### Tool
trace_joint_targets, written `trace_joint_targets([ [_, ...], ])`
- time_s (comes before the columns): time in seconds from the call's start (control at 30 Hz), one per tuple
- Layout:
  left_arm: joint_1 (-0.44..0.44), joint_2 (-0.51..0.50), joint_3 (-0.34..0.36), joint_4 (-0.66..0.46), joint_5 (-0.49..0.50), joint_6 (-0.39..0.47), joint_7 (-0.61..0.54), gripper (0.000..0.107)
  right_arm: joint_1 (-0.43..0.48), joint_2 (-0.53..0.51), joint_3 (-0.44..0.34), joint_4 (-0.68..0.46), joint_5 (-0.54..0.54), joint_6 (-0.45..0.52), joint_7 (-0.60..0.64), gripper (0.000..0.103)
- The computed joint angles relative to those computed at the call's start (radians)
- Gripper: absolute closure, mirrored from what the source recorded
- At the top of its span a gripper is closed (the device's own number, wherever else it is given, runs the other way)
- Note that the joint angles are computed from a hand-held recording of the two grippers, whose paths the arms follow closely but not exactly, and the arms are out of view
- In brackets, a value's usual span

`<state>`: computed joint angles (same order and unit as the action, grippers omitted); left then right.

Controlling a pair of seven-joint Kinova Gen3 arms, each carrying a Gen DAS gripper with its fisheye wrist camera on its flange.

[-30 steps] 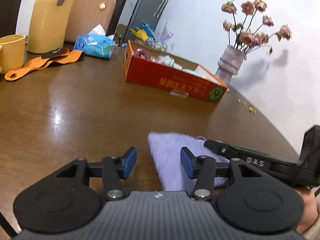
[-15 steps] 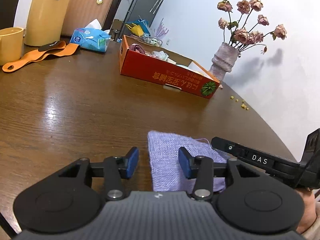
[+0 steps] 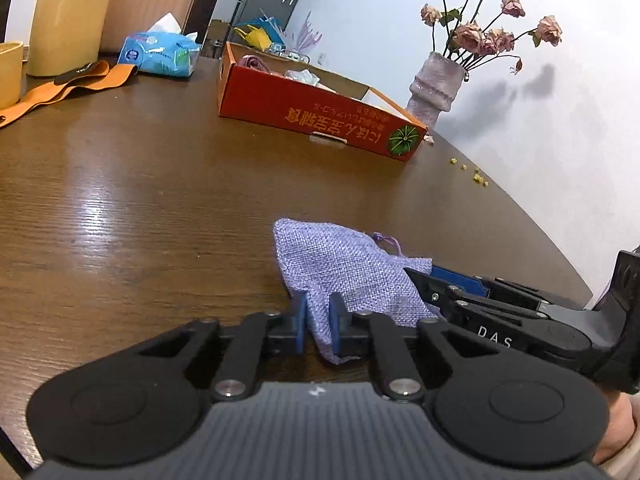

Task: Organize soft objects
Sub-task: 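Carry the lavender pouch into the cardboard box and open the right gripper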

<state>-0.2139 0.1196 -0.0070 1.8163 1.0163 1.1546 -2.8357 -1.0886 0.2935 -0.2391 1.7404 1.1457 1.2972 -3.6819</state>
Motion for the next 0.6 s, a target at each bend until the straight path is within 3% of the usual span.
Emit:
trace_joint_targets([
  [0.07, -0.005, -0.001, 0.003, 0.006, 0.010, 0.002, -0.023, 0.102, 0.003, -0.003, -0.006, 0.012, 0.011, -0.005, -0.008, 0.076],
  [0.13, 0.006, -0.009, -0.006, 0.016, 0.016, -0.008, -0.040, 0.103, 0.021, 0.007, -0.032, -0.001, 0.010, 0.018, 0.005, 0.088],
  [0.3, 0.043, -0.014, 0.003, -0.007, -0.013, -0.065, -0.014, 0.103, 0.004, -0.021, 0.009, 0.034, 0.014, -0.026, -0.033, 0.094],
  [0.4, 0.061, 0.002, 0.021, -0.056, 0.003, -0.069, -0.005, 0.104, 0.057, -0.043, -0.030, 0.042, 0.038, -0.013, -0.040, 0.098],
  [0.47, 0.065, 0.022, 0.037, -0.102, 0.053, -0.048, -0.035, 0.104, 0.067, -0.089, -0.002, 0.070, 0.077, -0.037, -0.047, 0.099],
  [0.53, 0.089, 0.051, 0.056, -0.177, 0.088, -0.055, -0.034, 0.104, 0.089, -0.147, 0.046, 0.077, 0.106, -0.075, 0.010, 0.099],
  [0.6, 0.094, 0.104, 0.122, -0.270, 0.118, -0.093, -0.022, 0.104, 0.170, -0.176, 0.051, 0.070, 0.165, -0.104, 0.092, 0.099],
])
